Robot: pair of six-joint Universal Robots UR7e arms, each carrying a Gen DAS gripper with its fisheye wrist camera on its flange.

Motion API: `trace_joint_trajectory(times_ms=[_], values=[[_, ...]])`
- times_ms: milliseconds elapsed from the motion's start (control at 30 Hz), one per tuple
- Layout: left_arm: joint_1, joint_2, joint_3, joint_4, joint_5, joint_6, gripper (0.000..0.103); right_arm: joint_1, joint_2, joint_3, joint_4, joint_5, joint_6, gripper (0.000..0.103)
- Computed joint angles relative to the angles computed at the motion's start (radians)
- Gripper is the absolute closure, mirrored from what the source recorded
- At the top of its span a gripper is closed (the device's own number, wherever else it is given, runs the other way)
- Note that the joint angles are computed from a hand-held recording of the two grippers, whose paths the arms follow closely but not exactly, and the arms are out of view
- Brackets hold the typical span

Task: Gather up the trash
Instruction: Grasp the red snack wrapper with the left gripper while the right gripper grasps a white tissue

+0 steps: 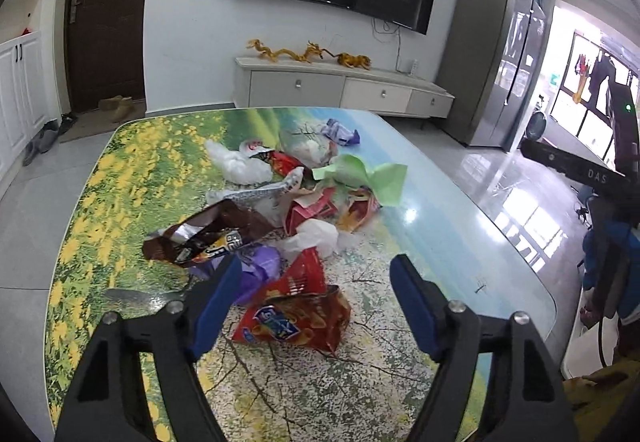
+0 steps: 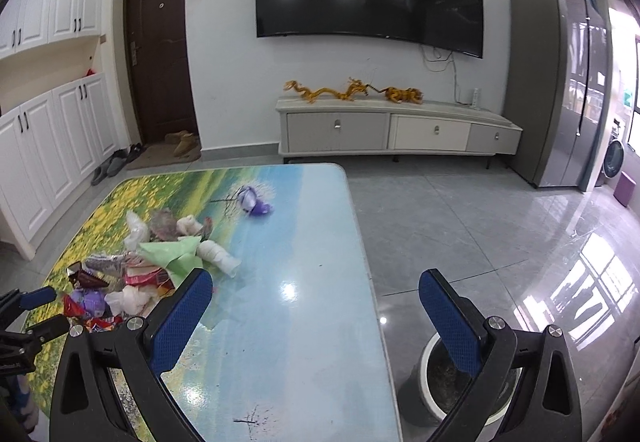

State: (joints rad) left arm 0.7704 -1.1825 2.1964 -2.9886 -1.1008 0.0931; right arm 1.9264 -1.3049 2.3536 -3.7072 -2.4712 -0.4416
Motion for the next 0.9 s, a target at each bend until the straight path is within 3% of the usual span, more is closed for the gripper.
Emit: trace_joint_trajectory(times_ms=[133,200,400,467,567,600,667,733,900], values=[[0.023,0.031,-0.025,0.041,-0.027,0.012,0.045,-0.018,0.000,-0.012,0.068,0.026,0.014,0.000],[0.032,0.039,-0.026,0.063,-0.040,0.015,0.058,-0.029,-0.001,-0.021,0.109,0.050,0.023,0.000],[0.044,0.039,-0.020,0.082,-0.070,0.023,0.075,-0.071,0.006,-0.055,0.263,0.196,0.043,0.001],[0.052,0.036,-0.021,0.090,-0.085,0.019,0.085,-0.090,0.004,-0.063,0.339,0.281,0.060,0.009],[0.061,0.025,-0.017,0.098,-0.097,0.016,0.090,-0.112,0.012,-0.078,0.448,0.385,0.077,0.021],[0.063,0.020,-0.014,0.098,-0.099,0.014,0.091,-0.126,-0.003,-0.082,0.527,0.456,0.102,0.025],[0.069,0.006,-0.008,0.098,-0.105,0.009,0.093,-0.131,0.018,-0.096,0.581,0.495,0.099,0.041],[0.074,-0.006,-0.004,0.099,-0.107,0.003,0.093,-0.143,0.032,-0.110,0.634,0.535,0.109,0.051],[0.080,-0.038,0.010,0.095,-0.113,-0.003,0.094,-0.148,0.069,-0.142,0.712,0.612,0.105,0.054]])
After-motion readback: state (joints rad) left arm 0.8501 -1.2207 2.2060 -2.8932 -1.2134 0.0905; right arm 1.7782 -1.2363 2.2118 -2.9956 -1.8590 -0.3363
